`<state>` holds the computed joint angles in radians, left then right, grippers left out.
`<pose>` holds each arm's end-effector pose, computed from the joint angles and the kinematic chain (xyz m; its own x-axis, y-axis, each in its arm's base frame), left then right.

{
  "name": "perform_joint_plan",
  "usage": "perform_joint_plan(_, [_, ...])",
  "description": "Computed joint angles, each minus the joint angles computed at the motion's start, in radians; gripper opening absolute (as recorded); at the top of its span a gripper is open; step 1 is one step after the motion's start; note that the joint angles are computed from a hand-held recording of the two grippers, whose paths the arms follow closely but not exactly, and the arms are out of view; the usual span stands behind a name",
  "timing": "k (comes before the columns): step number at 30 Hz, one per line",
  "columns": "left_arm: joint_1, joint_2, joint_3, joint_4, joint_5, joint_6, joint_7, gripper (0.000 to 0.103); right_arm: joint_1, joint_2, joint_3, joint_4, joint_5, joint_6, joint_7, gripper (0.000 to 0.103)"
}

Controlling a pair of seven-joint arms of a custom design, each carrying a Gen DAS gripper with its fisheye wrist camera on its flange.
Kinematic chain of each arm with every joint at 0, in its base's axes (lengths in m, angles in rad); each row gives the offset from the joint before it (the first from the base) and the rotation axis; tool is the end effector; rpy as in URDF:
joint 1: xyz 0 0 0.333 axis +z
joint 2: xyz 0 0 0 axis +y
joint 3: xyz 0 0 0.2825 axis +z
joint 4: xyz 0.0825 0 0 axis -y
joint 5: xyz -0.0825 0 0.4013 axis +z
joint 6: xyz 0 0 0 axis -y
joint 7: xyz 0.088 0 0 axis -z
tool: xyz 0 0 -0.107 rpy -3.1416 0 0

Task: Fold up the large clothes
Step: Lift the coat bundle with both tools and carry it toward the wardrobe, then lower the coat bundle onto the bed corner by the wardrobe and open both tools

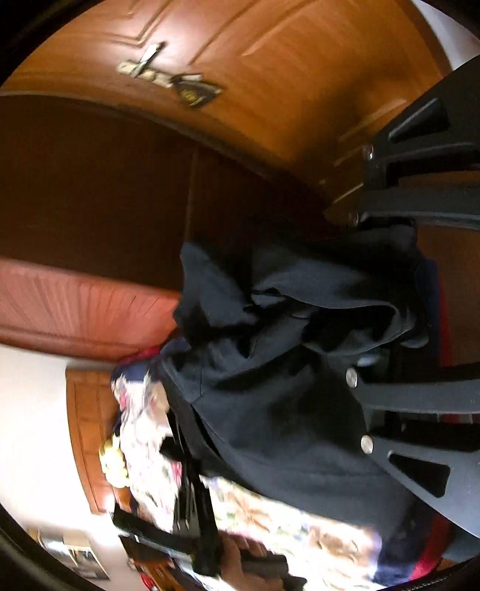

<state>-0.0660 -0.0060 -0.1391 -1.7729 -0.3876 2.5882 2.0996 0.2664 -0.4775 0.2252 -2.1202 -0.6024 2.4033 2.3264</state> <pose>0.6167 -0.1213 0.6089 -0.4640 -0.8856 -0.0188 -0.5632 0.3113 -0.7654 0.4249 0.2469 0.6533 -0.0152 -0.9923 0.1233 -0.5770 -0.0920 -0.8116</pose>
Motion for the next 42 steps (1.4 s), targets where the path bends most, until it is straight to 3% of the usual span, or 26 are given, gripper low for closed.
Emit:
perform_joint_plan(3, [0.015,-0.025,0.018,-0.016,-0.073,-0.055,0.064,0.03,-0.007,0.02,0.006,0.034,0.011,-0.018,0.038,0.054])
perform_joint_plan(4, [0.021,-0.031,0.026,-0.014,-0.104,-0.083,0.092,0.034,-0.017,0.024,0.019,0.047,-0.007,-0.027,0.067,0.063])
perform_joint_plan(7, [0.039,-0.108,0.053,-0.076,-0.173,-0.129,0.188,0.035,-0.033,-0.004,0.074,0.066,-0.073,-0.085,0.175,0.077])
perform_joint_plan(10, [0.038,-0.186,0.076,-0.157,-0.225,-0.108,0.258,0.036,-0.057,0.039,0.118,0.142,-0.179,-0.158,0.227,0.078])
perform_joint_plan(12, [0.034,-0.242,0.092,-0.211,-0.246,-0.105,0.284,0.04,-0.038,0.05,0.115,0.163,-0.226,-0.121,0.246,0.078])
perform_joint_plan(13, [0.034,-0.273,0.106,-0.24,-0.261,-0.111,0.303,0.052,-0.027,0.063,0.112,0.171,-0.237,-0.095,0.252,0.078])
perform_joint_plan(17, [0.033,-0.367,0.152,-0.326,-0.306,-0.124,0.344,0.069,0.041,0.105,0.056,0.157,-0.15,-0.006,0.19,0.078])
perform_joint_plan(19, [0.04,-0.424,0.171,-0.374,-0.308,-0.134,0.353,0.076,0.058,0.134,0.022,0.145,-0.073,-0.011,0.15,0.078])
perform_joint_plan(21, [0.044,-0.467,0.191,-0.411,-0.315,-0.14,0.364,0.078,0.067,0.17,-0.01,0.146,-0.004,-0.026,0.109,0.078])
perform_joint_plan(24, [0.058,-0.543,0.214,-0.475,-0.309,-0.14,0.373,0.079,0.054,0.161,-0.021,0.13,0.012,-0.02,0.147,0.078])
perform_joint_plan(28, [0.082,-0.643,0.236,-0.558,-0.278,-0.125,0.376,0.079,0.045,0.119,0.067,0.17,-0.108,-0.14,0.238,0.078])
perform_joint_plan(34, [0.156,-0.793,0.279,-0.656,-0.21,-0.145,0.338,0.079,0.133,0.126,0.158,0.222,-0.163,-0.203,0.284,0.078])
perform_joint_plan(42, [0.295,-0.913,0.343,-0.717,-0.113,-0.182,0.26,0.079,0.249,0.248,0.225,0.299,-0.26,-0.145,0.412,0.086])
